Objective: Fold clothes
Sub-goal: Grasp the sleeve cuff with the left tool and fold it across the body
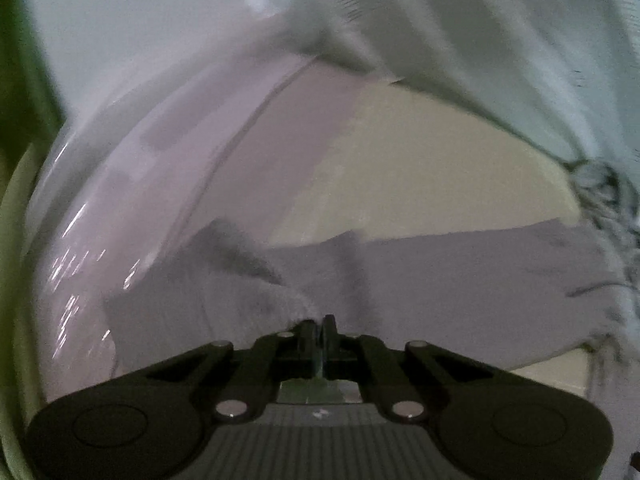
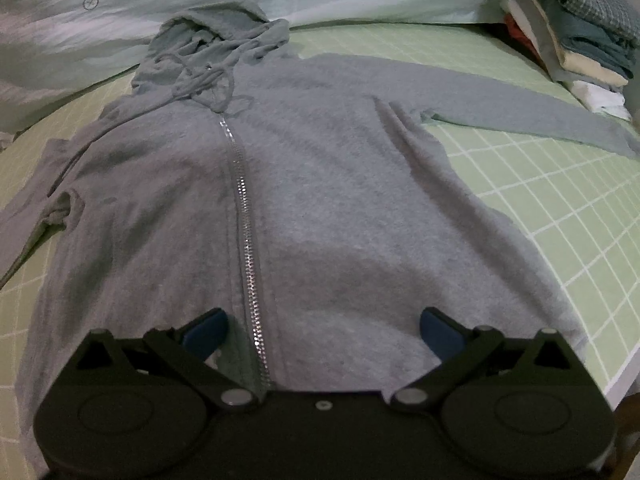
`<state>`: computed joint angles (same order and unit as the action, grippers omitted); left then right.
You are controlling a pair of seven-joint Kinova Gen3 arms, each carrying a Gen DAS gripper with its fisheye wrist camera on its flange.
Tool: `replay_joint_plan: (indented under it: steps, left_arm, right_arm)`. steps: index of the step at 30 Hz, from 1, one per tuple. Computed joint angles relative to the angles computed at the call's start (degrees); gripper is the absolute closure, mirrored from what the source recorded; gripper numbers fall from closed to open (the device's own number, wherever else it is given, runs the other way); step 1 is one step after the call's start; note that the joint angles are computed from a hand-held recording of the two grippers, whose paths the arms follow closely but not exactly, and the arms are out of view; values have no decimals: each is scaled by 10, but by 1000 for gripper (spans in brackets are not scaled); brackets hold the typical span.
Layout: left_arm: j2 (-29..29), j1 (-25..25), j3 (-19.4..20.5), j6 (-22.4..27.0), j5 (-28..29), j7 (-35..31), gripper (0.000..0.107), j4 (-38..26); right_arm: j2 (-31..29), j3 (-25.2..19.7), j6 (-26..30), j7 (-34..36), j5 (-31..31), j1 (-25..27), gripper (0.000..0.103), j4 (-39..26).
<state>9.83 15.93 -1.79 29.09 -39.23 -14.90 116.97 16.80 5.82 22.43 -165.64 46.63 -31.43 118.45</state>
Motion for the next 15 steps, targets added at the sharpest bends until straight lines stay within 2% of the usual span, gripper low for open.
replay_joint_plan:
  steps: [4,6,9,11,12,13,15]
  left_arm:
    - [12,27,16,-28,-16,-15,105,-47]
    - [13,38,26,-70,3,-44,105,-64]
    - [24,46,54,-127,36,-100,104,-97]
    - [40,93,39,-129,24,-114,95,-124]
    - [48,120,27,-126,14,-109,70,-135]
    - [56,141,22,-119,2,-103,39,-148]
    - [78,194,-8,-80,-2,-86,15,-177]
  right_arm:
    - [-15,8,-23,-19,3,6,0,15]
    - [-25,20,-31,-40,18,3,0,25]
    - [-45,16,-31,-55,42,19,0,37]
    - [-58,36,-44,-77,66,14,0,47]
    - [-63,34,-47,-73,77,23,0,48]
    - [-67,23,-48,-61,81,42,0,47]
    - [-69,-15,-38,-16,78,90,0,37]
